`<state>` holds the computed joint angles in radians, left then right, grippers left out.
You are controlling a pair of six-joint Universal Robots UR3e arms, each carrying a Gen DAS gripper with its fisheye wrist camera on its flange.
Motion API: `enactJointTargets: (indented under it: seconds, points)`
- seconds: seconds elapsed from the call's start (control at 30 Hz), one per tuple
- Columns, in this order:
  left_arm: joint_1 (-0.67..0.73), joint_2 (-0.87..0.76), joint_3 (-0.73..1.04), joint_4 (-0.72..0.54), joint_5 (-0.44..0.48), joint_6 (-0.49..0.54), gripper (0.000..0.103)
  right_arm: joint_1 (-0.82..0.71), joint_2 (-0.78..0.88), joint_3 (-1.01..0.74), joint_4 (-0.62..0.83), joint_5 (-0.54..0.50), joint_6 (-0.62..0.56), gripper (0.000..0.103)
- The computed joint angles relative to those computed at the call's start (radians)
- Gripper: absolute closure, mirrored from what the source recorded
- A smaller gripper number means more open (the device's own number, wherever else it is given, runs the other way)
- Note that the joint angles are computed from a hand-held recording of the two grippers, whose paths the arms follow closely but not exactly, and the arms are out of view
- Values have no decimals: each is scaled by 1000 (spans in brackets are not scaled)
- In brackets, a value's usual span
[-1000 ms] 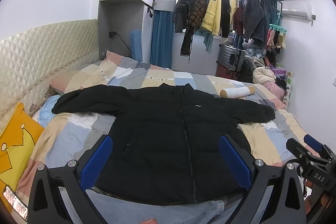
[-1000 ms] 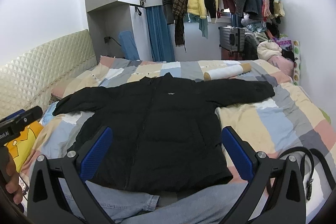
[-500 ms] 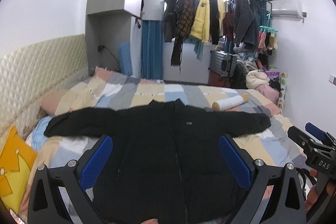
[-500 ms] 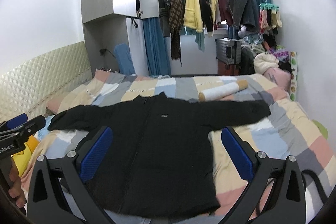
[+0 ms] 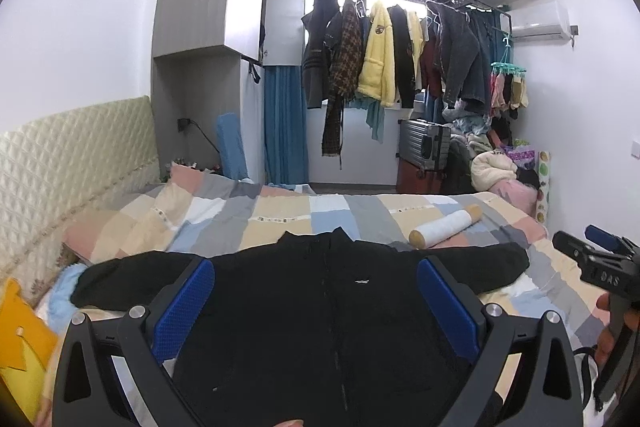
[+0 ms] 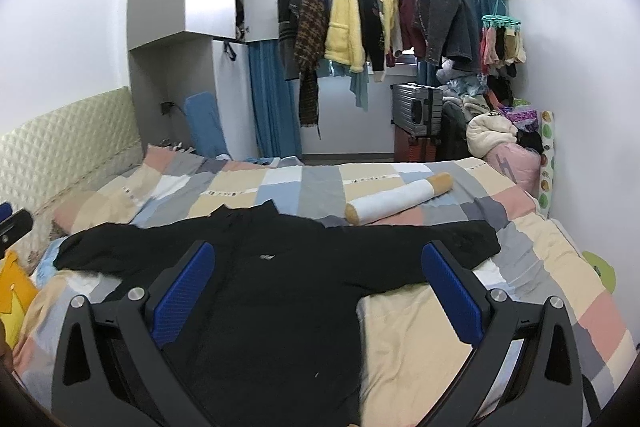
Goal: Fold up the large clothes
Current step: 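Grasp the black jacket sleeve cuff nearest the right gripper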
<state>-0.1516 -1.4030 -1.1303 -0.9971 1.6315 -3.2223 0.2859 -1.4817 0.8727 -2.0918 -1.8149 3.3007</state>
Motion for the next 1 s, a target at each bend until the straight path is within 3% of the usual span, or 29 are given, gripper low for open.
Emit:
enactJointTargets:
  seconds: [0.17,0.37,0.5,0.6,0.9,1.0]
  points:
    - [68,46,-262,204,-71,3,1,-159,-39,210,-220,128,-65,0]
    - [103,49,-459,385,-38,-3,1,-295,23,327,-427,117,-84,0]
    - [221,78,-567,436,-157,-31,1,-407,92,356,-498,188,-84,0]
    - [271,74,-629,476,-195,-33,1,-485,155,363,-531,267,-92,0]
    - [255,-76,-683,570,-144,-4,1,-688,359,358,-579,474,129,1]
    - [225,-141,-668,587,-109,2,1,-741,453,326,-590,536,212,12]
